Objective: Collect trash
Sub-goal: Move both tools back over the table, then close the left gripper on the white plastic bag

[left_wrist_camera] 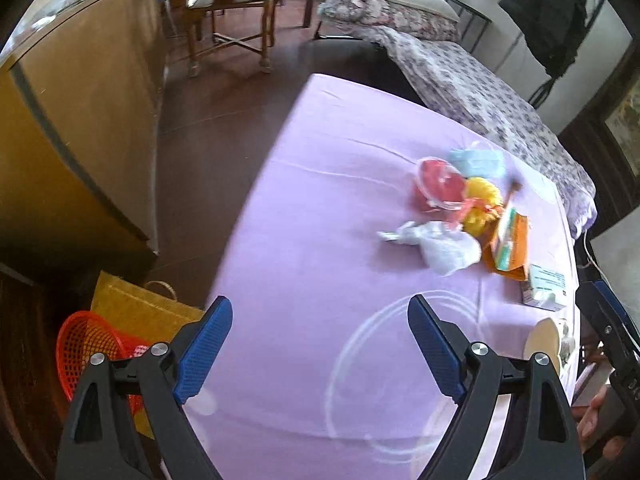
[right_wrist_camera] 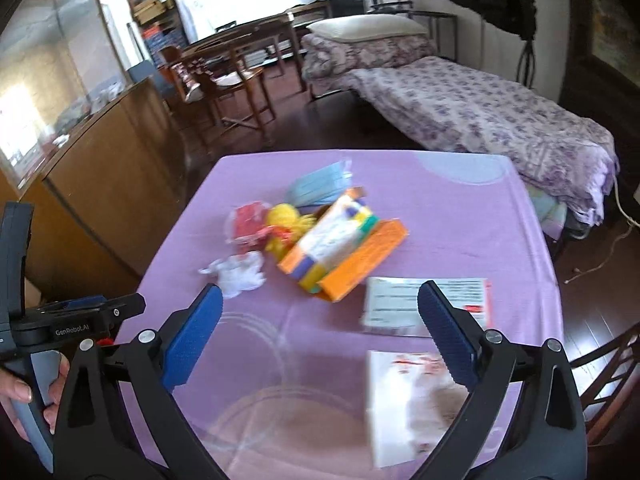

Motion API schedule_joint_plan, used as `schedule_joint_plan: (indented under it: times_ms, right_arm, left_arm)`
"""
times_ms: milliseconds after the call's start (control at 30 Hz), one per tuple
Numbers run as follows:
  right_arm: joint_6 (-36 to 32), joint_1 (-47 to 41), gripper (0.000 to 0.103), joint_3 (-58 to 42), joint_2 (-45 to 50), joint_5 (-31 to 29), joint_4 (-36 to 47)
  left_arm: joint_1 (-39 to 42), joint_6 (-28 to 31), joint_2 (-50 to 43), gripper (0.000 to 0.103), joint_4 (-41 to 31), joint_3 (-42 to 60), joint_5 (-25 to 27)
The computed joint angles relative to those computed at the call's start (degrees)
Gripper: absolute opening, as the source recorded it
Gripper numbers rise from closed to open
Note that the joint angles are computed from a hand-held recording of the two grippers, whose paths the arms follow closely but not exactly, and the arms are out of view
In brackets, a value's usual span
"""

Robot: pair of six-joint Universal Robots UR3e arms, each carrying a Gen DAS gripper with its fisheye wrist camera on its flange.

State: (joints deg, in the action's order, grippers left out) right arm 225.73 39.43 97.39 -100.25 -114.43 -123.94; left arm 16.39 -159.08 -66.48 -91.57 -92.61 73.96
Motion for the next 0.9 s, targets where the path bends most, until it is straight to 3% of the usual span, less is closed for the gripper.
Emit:
schedule_joint_plan:
  times_ms: [367, 900]
  right_arm:
    - [-0.8, -4.7, 0.096, 7.2, -7.8, 0.4, 0.8]
    - [1.1, -8.8, 0.096, 11.4, -12.8, 2.6, 0.4]
  left_arm:
    - [-16.1, -12.2, -10.0, 0.088, 8.1, 4.5, 4.7]
    - [-28.3, -20.7, -24.1, 0.087, 18.7, 8.6, 11.5]
